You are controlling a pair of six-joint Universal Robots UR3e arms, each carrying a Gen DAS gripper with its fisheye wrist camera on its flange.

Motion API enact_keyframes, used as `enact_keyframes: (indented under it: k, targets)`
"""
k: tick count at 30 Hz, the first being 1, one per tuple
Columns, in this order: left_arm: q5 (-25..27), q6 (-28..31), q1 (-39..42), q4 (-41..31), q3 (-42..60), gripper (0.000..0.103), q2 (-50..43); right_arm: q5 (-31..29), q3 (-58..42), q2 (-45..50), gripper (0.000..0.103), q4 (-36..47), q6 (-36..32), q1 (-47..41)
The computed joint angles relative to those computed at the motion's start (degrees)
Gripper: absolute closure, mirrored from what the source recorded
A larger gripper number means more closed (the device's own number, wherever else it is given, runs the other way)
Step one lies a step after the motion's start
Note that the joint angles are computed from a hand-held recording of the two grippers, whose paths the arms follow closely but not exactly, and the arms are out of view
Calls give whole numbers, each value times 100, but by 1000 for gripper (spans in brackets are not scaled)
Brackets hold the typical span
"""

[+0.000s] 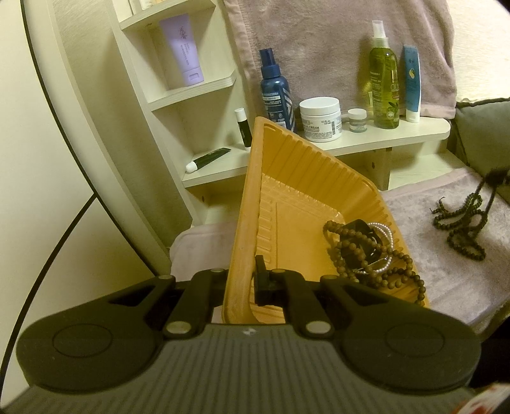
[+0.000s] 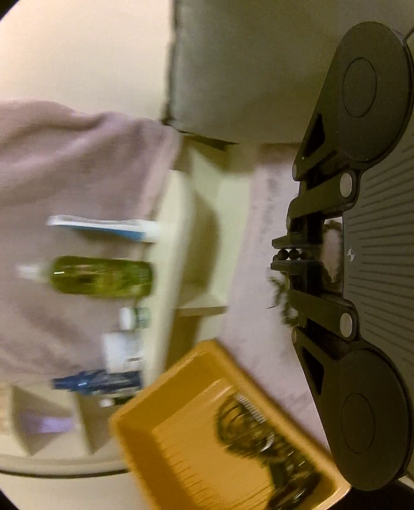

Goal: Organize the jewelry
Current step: 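Lift the dark bead necklace high above the stool with the right gripper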

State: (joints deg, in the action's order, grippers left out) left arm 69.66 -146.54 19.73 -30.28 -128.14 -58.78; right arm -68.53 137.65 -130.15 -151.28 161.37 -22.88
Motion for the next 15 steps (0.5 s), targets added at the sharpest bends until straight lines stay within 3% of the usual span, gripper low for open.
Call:
enact_keyframes:
  k: [15]
  targets:
    - [-69,11,29,-19,-26,97,56,855,-1496,-706,97,1059,-175,-593]
